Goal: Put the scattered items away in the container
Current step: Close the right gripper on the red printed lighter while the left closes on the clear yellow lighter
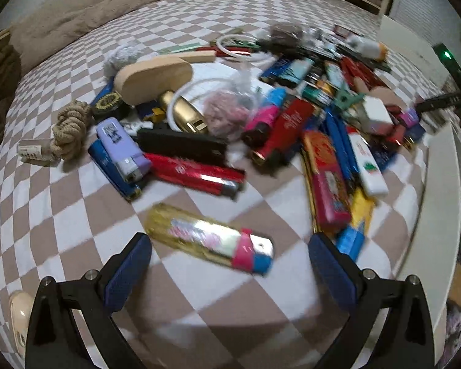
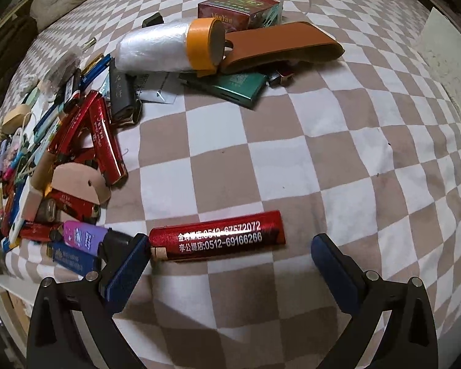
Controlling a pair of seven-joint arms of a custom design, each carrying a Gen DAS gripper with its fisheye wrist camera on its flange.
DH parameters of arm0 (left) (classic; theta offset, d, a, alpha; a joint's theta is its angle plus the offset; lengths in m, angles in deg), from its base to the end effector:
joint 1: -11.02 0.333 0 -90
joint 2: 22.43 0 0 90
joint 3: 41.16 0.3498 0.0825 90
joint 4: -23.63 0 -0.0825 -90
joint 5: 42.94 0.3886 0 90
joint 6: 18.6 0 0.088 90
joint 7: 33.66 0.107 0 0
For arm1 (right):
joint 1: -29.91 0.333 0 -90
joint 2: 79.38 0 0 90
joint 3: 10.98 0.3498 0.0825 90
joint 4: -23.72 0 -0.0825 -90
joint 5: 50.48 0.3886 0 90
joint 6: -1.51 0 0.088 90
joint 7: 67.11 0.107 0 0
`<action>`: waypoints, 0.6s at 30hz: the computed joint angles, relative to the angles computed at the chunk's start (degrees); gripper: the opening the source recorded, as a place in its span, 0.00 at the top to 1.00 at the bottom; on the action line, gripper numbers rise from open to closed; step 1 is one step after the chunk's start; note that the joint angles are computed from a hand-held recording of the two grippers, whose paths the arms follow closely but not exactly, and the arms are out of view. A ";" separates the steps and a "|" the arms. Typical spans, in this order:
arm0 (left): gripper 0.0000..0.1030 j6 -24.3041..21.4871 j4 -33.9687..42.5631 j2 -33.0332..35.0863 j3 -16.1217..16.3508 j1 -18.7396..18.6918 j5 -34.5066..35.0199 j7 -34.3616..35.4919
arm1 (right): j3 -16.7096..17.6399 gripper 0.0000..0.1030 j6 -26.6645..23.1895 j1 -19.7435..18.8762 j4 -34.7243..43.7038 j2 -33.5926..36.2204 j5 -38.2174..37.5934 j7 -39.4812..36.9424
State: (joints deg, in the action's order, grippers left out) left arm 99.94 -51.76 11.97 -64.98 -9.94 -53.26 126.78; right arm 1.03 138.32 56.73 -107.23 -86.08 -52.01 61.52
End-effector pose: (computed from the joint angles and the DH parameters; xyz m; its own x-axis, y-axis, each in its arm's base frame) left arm 0.5856 -0.4821 0.4593 -0.9622 0.2716 -0.0204 0.2545 0.8701 -0.4221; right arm 0.4025 0.3265 0.4529 0.0318 -0.9947 -0.0976 -0.9805 -0.0121 -0.1963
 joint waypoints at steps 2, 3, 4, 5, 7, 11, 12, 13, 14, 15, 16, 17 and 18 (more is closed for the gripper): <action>0.00 0.44 -1.48 -0.99 -0.07 0.69 -0.30 0.79 | -0.13 0.00 0.24 -0.03 -0.30 -0.26 0.28 -0.37; 0.00 0.71 -1.72 -1.24 0.11 0.78 -0.39 0.31 | -0.18 0.00 0.40 -0.06 -0.54 -0.45 0.52 -0.54; 0.00 1.01 -1.86 -1.41 0.18 0.91 -0.44 0.20 | -0.06 0.00 0.61 0.00 -0.83 -0.65 0.70 -0.33; 0.00 1.67 -2.22 -1.62 0.06 1.11 -0.57 0.68 | 0.18 0.00 0.62 0.11 -0.75 -0.63 0.80 0.19; 0.00 3.42 -3.03 -2.05 -0.09 1.22 -0.58 1.46 | 0.41 0.00 0.50 0.28 0.18 0.12 0.75 0.96; 0.00 5.74 -2.06 -1.31 0.36 -0.42 1.13 0.21 | 0.28 0.00 0.55 0.55 -1.02 -1.09 0.91 0.96; 0.00 6.97 -2.37 -1.29 0.54 -0.97 1.97 -0.17 | 0.31 0.00 0.56 1.28 -3.43 -3.70 1.39 1.17; 0.00 7.82 -2.46 -1.10 0.69 -1.54 2.94 -0.48 | 0.87 0.00 1.13 0.95 -4.16 -4.31 1.50 0.91; 0.00 8.07 -2.23 -0.70 0.85 -2.24 4.11 -0.78 | 1.03 0.00 1.83 0.82 -4.64 -4.59 1.34 0.62; 0.00 7.83 -1.97 -0.39 0.73 -2.50 4.69 -0.80 | 1.15 0.00 2.64 0.76 -5.63 -5.32 1.34 0.28; 0.00 7.42 -1.62 -0.05 0.48 -2.60 4.94 -0.66 | 1.28 0.00 3.31 0.78 -7.12 -6.54 1.70 0.10; 0.00 6.78 -1.12 0.36 0.20 -2.71 4.96 -0.60 | 1.43 0.00 3.79 0.65 -7.60 -6.93 1.90 -0.01; 0.00 6.30 -0.75 0.62 0.07 -2.80 4.96 -0.73 | 1.87 0.00 4.07 0.79 -8.55 -7.95 2.27 0.32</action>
